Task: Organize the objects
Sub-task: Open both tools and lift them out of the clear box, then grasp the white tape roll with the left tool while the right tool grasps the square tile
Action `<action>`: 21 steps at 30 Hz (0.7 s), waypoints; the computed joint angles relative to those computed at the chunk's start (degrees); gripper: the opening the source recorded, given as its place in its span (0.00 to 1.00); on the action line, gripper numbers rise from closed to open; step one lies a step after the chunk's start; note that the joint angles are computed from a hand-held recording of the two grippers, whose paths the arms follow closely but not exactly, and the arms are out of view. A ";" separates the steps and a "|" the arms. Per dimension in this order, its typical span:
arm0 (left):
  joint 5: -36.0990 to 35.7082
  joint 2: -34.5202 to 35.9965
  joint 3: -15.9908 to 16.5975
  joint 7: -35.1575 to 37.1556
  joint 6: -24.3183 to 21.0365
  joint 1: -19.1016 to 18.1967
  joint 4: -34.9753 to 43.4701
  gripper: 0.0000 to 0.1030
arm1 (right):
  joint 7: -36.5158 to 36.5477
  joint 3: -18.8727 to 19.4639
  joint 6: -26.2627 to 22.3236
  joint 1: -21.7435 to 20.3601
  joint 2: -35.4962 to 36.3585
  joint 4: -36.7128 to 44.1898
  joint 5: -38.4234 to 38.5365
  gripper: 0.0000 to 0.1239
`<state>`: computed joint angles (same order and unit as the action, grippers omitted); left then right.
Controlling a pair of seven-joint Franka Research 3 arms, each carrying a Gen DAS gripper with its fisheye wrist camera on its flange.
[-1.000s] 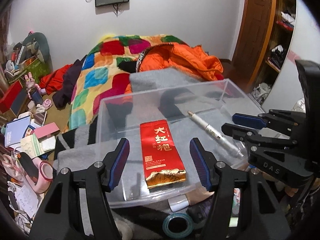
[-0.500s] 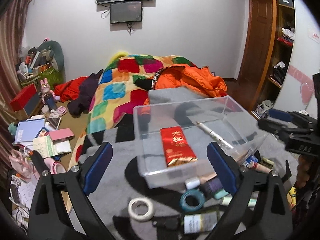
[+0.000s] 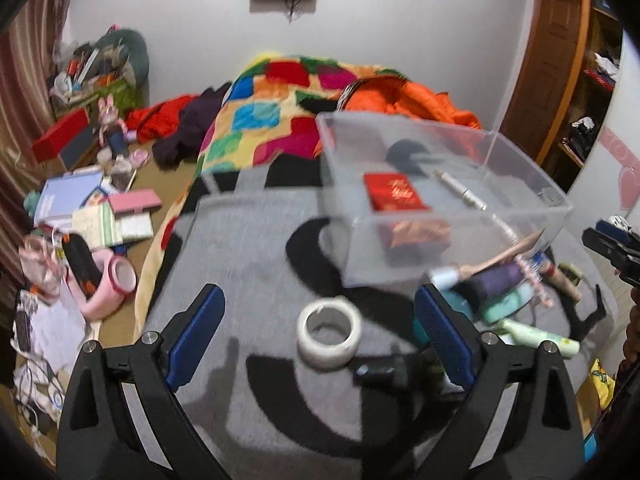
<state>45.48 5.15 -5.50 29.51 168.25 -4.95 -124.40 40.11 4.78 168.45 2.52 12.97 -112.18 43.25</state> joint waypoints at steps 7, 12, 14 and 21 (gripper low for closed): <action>1.96 0.96 0.74 -3.78 0.03 -0.55 -0.79 0.90 | 7.14 -2.08 -2.47 -0.15 1.70 -0.40 -4.43 0.62; -1.05 1.94 0.31 -2.09 0.65 -0.15 -0.85 0.68 | 8.70 -1.92 -3.07 -0.48 3.09 0.46 -5.99 0.61; -2.34 2.34 0.29 -1.22 0.77 -0.17 -0.85 0.58 | 9.04 -1.79 -2.98 -0.65 3.22 0.33 -6.48 0.53; 0.26 1.43 1.61 -3.62 1.89 -1.51 -1.45 0.36 | 8.46 -1.81 -7.03 -1.68 3.56 0.70 -7.19 0.35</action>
